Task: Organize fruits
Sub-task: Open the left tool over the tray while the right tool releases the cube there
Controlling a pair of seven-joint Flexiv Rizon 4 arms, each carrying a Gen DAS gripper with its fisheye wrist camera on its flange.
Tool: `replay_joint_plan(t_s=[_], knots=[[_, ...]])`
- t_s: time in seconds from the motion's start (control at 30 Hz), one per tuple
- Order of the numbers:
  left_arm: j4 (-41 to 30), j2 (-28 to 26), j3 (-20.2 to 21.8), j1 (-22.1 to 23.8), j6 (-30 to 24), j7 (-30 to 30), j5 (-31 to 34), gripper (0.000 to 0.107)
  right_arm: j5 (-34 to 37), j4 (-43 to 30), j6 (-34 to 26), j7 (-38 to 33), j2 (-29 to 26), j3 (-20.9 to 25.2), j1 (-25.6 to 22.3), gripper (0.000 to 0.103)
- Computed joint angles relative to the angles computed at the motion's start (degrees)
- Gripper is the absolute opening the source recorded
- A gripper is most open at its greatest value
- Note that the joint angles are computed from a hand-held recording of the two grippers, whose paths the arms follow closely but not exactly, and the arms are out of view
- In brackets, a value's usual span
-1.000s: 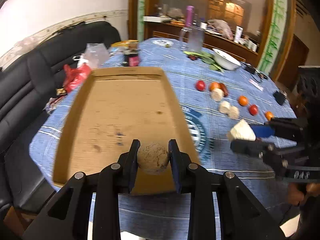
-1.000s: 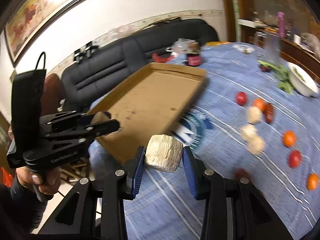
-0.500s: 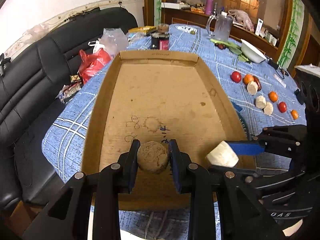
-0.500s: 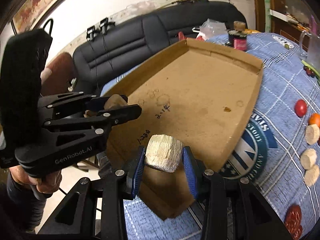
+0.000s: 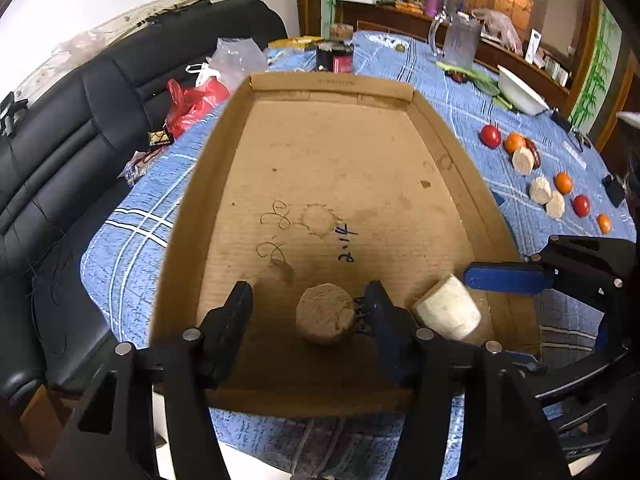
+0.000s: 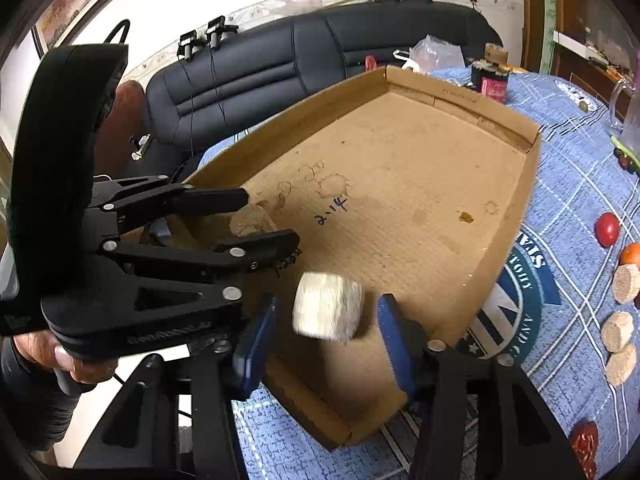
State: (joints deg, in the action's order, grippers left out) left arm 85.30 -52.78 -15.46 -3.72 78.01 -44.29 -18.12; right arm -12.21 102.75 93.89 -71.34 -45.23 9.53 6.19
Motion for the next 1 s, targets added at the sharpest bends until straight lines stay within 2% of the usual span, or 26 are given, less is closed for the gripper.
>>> replay_joint_plan(t_s=[0.3, 0.53, 1.0], knots=[[3.5, 1.9, -3.7, 2.3, 2.5, 1.6, -0.7, 0.057, 1.8, 6.7, 6.3, 1.5, 4.2, -2.9, 1.9, 0.056], [6.7, 3.5, -7.3, 3.6, 3.9, 3.9, -1.1, 0.057, 5.2, 14.0, 12.1, 3.9, 8.1, -8.5, 5.6, 0.056], [10.7, 5.4, -10.9, 3.4, 3.4, 7.0, -1.8, 0.057, 12.9, 24.3, 18.4, 6.1, 11.7, -13.3, 7.7, 0.056]])
